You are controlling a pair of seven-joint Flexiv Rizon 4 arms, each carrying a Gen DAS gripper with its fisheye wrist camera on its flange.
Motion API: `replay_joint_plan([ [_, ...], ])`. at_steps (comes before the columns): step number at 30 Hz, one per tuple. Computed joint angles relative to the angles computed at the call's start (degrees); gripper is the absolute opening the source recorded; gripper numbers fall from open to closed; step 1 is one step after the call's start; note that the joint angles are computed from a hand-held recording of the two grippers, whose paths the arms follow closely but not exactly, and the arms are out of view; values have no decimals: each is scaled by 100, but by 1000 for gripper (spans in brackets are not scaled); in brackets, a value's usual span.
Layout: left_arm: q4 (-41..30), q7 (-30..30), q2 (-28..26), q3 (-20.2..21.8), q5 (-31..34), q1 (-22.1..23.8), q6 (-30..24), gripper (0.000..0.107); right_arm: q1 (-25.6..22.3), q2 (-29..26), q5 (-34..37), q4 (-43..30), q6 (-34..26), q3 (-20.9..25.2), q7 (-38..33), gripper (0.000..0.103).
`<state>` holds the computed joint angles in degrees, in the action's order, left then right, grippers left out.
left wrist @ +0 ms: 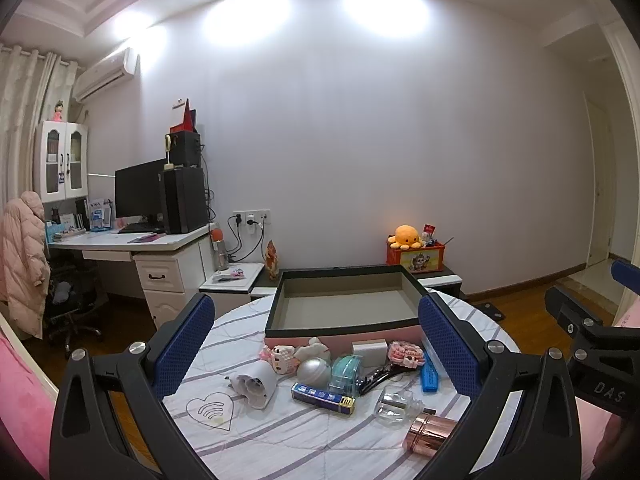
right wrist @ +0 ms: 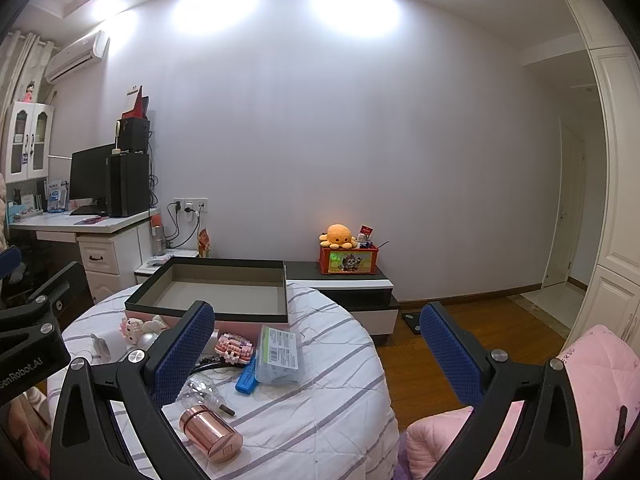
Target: Organize rigid objects
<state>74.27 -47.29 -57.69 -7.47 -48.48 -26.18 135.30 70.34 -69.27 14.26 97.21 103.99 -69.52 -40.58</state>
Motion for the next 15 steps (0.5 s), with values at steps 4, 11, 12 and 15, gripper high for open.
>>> replay_joint_plan([
  [4, 26, -47, -6, -7, 25, 13, 32, 103, 7, 47, -5, 23, 11, 32, -34, 103],
  [11, -48, 16, -56, -12, -52, -14, 74, 103, -8, 66, -28, 27, -24, 49, -51, 103],
  [12, -34, 4, -46, -30, -26, 3, 53, 103, -8, 83, -37, 34, -20, 60, -55, 103],
  [15, -21, -50, -23, -40, -9, 23, -9, 103, 0, 84, -39, 43, -3, 58, -57, 103],
])
